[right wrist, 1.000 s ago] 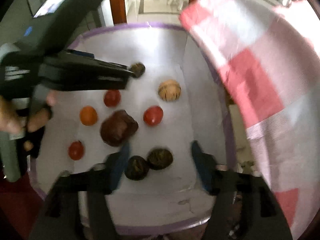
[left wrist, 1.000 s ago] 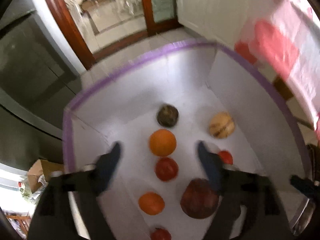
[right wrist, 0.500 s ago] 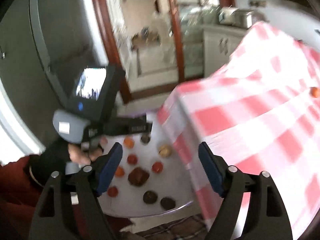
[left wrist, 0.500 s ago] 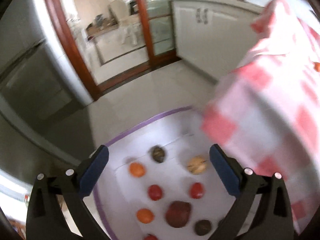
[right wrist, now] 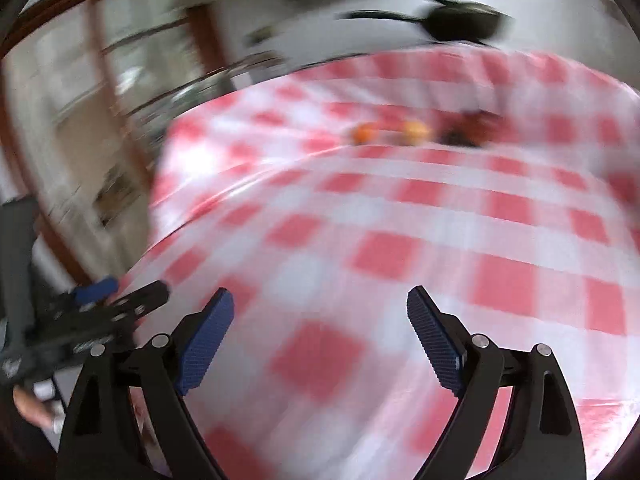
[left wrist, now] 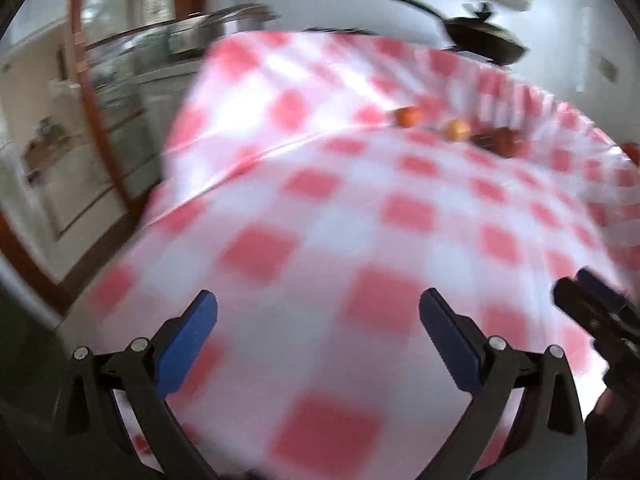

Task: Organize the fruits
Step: 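Bring both tools back over the remaining fruits on the table, then grasp the red apple with the right tool while the left grasps the yellow fruit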

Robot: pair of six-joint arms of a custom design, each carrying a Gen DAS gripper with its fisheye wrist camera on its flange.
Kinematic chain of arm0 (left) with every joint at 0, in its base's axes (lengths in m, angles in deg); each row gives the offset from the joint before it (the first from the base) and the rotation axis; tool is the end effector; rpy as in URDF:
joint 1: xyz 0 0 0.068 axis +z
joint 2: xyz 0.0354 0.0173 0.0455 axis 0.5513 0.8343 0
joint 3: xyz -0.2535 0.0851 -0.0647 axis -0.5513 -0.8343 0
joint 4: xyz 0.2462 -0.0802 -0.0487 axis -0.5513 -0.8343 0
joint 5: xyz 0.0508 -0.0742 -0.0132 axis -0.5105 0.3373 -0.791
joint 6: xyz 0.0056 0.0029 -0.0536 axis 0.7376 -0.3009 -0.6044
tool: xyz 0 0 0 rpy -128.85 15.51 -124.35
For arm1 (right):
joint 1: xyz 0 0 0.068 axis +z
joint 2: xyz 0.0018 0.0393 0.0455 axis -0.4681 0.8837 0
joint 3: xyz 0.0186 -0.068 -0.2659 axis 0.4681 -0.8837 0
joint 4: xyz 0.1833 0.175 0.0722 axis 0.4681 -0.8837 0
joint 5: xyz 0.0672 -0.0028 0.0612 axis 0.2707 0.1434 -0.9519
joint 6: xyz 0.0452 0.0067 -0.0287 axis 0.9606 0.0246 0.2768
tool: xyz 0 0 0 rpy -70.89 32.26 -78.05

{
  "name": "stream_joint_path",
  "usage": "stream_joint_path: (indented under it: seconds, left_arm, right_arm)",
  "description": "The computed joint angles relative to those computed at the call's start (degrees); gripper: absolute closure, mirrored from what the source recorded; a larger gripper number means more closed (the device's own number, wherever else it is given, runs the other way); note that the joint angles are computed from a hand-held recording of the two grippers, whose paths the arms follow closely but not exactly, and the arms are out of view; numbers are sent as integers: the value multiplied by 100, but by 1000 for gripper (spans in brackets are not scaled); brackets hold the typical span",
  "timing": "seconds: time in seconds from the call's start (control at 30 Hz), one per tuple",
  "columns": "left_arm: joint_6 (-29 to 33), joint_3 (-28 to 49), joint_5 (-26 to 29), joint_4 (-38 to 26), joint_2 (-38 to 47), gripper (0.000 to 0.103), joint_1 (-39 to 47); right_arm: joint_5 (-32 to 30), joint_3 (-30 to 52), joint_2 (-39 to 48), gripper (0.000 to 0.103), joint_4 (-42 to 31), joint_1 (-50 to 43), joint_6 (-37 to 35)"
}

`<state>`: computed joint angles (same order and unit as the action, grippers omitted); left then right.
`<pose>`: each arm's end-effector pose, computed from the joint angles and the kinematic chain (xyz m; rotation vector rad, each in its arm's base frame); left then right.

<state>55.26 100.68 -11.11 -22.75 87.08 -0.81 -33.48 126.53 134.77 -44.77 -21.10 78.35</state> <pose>0.2299 -0.1417 0.3012 0.0869 2.3257 -0.0704 0.1812 0.0267 0.2852 0.0617 2.1999 0.3624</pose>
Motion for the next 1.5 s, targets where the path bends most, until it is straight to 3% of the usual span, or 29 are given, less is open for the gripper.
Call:
stream_joint_path:
  seconds: [0.17,0.27,0.63,0.73,0.8,0.9,0.97,1.13,1.3,1.5]
  left_arm:
    - [-168,1690,429,549,2040,2,-243]
    - [-391,3051,494,373,3223,2,-341]
    - [-593,7542,456,-461,6308,2,-352]
    - [-638,8872,711,-909,7122,2,-276]
    - [-729,8843,1008,-789,7169,2,-198]
    - [-659,8008,1442,-230,6818,2,-73]
    - [-665,7239,1489,320,6425,2,-10]
    - [-1282,6611,1644,766,6152,2,188]
    - [-1739,6297,1814,989,6042,2,334]
    - [-1662,6415,1777,900,6108,2,301]
  right_arm:
    - [-791,158,867,16,368,-1907,67]
    - [-932,400,1487,16,624,-2397,242]
    - [-1016,1069,2647,16,1291,-2960,783]
    - [-881,1321,2961,16,1303,-2846,843]
    - [-679,1541,3227,16,1353,-2750,896]
    - [-390,1926,3702,16,1469,-2640,1001]
    - [-233,2270,4113,16,1527,-2581,1156]
    - [249,3359,5136,16,1515,-2367,1350]
    - [637,4669,6150,16,1130,-2186,1489]
    - [937,6151,7151,16,479,-1953,1486]
